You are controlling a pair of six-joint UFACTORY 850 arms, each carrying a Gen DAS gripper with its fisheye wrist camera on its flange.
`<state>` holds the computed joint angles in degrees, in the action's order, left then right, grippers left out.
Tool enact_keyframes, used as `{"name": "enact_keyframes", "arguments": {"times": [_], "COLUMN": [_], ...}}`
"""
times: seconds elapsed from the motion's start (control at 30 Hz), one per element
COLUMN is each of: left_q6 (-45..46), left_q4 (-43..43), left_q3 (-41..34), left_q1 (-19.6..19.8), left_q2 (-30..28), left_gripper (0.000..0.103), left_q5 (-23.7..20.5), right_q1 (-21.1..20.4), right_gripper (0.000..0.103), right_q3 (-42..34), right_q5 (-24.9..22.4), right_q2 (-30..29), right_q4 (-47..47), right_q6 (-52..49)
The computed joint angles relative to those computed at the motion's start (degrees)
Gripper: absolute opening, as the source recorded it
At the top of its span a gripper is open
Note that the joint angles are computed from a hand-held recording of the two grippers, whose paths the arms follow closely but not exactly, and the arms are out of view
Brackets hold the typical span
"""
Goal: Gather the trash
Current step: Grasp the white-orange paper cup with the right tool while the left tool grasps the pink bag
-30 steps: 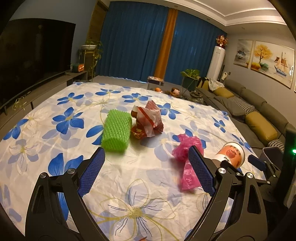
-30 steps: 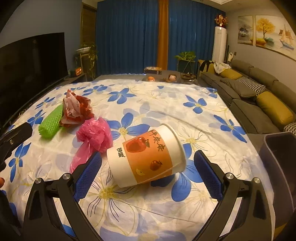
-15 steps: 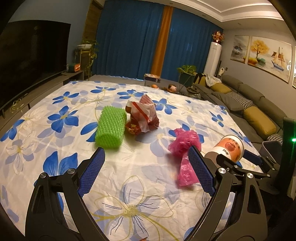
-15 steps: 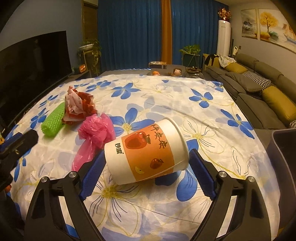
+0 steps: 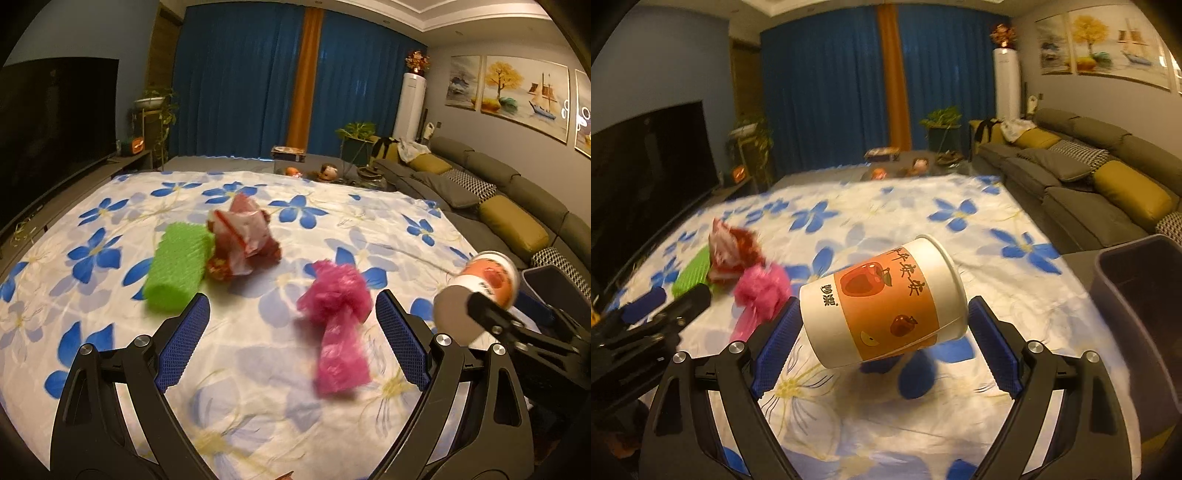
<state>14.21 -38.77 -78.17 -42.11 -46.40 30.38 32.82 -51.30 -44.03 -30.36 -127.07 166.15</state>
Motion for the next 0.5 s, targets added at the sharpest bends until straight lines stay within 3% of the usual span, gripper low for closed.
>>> {"name": "enact_keyframes", "arguments": {"times": [0.3, 0.43, 0.5], "left_q6": [12.55, 19.28, 22.48], "left_q4": [-10.66, -16.54, -19.15], "left_q3": [-10.22, -13.87, -15.02], "left_q1": [-0.38, -0.32, -0.19], "left_q2": [-5.78, -7.71, -8.28], "left_gripper": [0.085, 0.075, 0.065], "left_q5": [-4.78, -7.66, -9.39], "right_q1": [-0.33, -0.37, -0.44], "right_gripper": [0.086, 0.086, 0.086], "right_q3": [2.79, 3.31, 3.38], "right_q5": [-4.44, -5.09, -5.17], "right_q2": [2.17, 2.59, 2.65], "right_q4": [-0.35, -0.54, -0.80], "right_q6": [4.19, 5.08, 5.30]}}
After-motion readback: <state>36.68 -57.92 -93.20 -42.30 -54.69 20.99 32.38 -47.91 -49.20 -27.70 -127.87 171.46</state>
